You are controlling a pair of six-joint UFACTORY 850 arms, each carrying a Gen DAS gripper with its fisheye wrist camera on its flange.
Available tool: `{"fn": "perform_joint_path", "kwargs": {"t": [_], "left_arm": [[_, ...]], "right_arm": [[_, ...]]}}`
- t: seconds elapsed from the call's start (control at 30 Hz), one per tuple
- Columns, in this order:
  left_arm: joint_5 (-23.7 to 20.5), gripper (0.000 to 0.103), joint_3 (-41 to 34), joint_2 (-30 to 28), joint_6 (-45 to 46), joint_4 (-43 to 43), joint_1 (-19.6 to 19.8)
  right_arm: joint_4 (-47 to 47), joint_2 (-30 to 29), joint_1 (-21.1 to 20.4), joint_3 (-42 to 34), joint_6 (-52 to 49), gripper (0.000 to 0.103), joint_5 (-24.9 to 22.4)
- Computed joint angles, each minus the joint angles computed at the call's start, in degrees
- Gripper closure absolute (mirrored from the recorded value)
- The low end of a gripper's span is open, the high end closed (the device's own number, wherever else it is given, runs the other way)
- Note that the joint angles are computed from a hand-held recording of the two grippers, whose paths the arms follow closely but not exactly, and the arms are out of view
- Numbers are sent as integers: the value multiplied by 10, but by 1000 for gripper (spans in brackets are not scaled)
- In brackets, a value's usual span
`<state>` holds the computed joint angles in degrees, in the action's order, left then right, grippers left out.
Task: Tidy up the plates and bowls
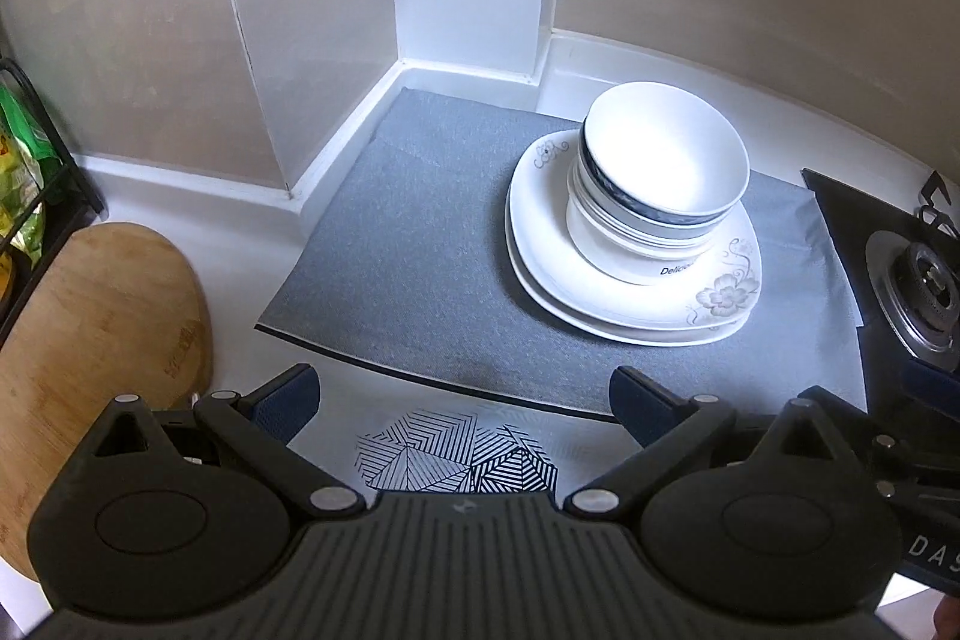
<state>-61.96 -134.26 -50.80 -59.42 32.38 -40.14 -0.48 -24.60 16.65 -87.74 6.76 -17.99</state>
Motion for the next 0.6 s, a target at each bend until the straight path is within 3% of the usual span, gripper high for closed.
{"fn": "perform_joint_path", "kwargs": {"t": [0.27,0.4,0.6], "left_arm": [[-27,0,-27,-20,15,58,-13],[-1,0,-15,-11,6,36,-9],[-32,0,-82,-46,22,-22,0]], "right_arm": [[11,-3,-1,-4,-18,12,-1],[16,-4,-1,-4,-26,12,-3],[15,-5,-4,-8,-26,12,-7]]}}
